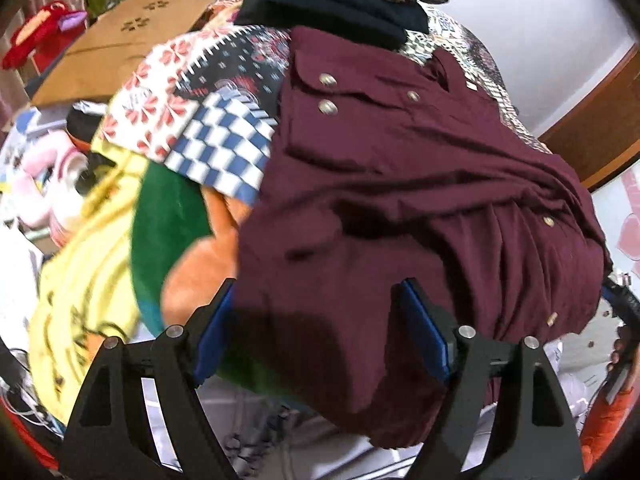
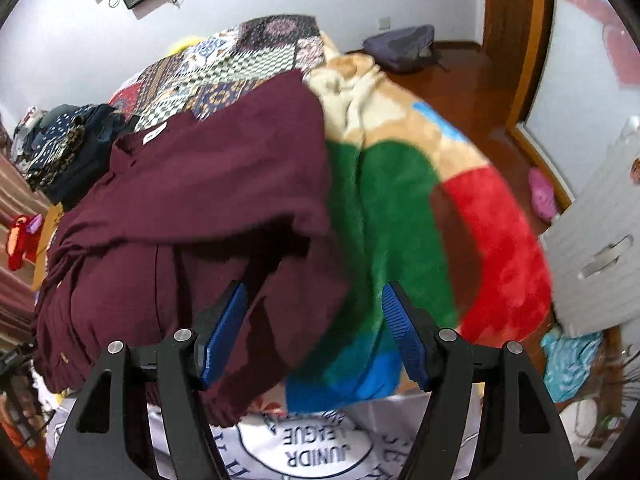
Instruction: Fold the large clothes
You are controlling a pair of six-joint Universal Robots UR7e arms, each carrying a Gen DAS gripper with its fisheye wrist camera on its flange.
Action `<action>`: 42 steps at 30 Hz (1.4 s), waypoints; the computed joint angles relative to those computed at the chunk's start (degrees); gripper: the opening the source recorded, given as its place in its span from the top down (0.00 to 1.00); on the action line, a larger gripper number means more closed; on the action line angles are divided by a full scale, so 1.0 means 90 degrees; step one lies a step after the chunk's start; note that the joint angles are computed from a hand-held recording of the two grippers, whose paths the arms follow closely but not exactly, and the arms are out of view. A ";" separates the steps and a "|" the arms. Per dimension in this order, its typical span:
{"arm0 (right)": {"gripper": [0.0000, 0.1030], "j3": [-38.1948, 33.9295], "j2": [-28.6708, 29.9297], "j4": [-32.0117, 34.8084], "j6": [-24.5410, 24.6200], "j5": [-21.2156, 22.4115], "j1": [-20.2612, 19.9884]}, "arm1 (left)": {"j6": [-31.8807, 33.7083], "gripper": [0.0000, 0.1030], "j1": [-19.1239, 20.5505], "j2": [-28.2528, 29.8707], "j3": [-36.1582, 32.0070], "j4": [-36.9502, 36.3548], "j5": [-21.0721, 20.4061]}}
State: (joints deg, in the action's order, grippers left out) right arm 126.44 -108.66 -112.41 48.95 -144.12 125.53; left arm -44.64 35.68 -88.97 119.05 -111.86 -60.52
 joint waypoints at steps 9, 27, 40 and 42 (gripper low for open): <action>0.65 0.0256 0.0100 -0.1233 -0.0946 0.0530 0.0020 | 0.0307 0.33 -0.0399 0.0012 0.0116 -0.0313 -0.0011; 0.93 -0.0743 0.1335 -0.4476 -0.3840 0.0354 0.0040 | 0.1756 0.94 -0.0024 0.0749 -0.1058 -0.2241 0.0003; 0.93 -0.1759 0.2378 -0.4724 -0.4525 0.0805 -0.1705 | 0.2265 0.94 0.1464 0.3167 -0.3353 -0.2730 0.0338; 0.93 -0.1856 0.2444 -0.4447 -0.4394 0.0974 -0.1946 | 0.2251 0.94 0.1613 0.3424 -0.3567 -0.2563 0.0394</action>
State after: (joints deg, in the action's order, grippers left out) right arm 109.74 -86.67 -152.43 9.41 -135.35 108.02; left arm -24.38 50.20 -58.15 86.95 -134.93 -56.97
